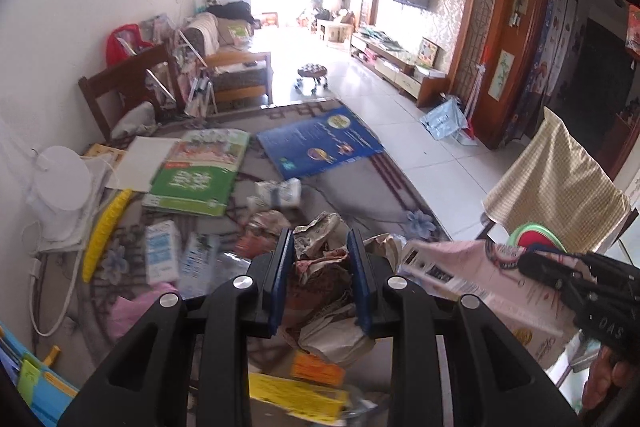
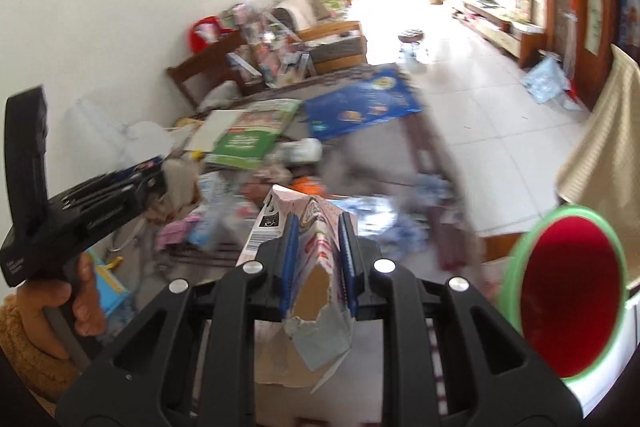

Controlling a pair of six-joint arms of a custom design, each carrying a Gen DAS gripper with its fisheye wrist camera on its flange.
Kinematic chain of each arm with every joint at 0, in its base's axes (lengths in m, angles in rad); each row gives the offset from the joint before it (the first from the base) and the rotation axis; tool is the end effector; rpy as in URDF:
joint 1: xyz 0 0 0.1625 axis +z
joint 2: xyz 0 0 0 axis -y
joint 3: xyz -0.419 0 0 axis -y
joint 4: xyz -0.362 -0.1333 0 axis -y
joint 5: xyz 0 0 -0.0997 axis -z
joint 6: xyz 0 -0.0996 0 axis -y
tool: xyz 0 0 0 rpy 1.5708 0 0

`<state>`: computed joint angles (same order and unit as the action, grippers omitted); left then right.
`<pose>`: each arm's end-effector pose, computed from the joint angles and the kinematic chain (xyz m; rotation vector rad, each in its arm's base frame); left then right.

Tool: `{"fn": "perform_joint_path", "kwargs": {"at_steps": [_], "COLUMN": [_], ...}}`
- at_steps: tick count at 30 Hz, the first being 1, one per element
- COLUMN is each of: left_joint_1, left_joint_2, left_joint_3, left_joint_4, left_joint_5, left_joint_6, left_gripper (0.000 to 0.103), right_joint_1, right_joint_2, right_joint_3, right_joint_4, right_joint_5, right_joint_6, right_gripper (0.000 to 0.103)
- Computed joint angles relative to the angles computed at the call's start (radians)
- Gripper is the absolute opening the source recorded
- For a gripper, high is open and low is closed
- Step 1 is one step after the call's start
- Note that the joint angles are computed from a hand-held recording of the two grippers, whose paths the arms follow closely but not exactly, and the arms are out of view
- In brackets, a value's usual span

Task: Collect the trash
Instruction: 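Carry both held items to the red bucket and open both grippers over it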

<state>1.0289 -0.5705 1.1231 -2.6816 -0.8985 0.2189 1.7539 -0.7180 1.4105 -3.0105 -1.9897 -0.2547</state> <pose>-0.2384 -0.7747 0.1855 0.6803 2.3603 -0.8287 0.2240 -0.7001 0.2080 0.3446 -2.5225 0.9747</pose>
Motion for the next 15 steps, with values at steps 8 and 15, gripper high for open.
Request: {"fn": "perform_joint_path", "kwargs": {"at_steps": [8,15], "left_joint_1": [-0.061,-0.112], "left_joint_2": [0.129,0.250], "left_joint_3": [-0.093,-0.216], "left_joint_4": [0.085,0.175], "left_joint_5": [-0.101,-0.205], "left_joint_6": [-0.021,-0.005], "left_gripper": [0.026,0.026], "right_joint_1": [-0.092,-0.157], "right_joint_2": [-0.134,-0.223], "right_joint_3": [0.110,0.192], "right_joint_4": [-0.110,-0.182], "right_joint_5": [-0.156,-0.227], "right_joint_6": [-0.011,0.005], "right_gripper": [0.021,0.021]}}
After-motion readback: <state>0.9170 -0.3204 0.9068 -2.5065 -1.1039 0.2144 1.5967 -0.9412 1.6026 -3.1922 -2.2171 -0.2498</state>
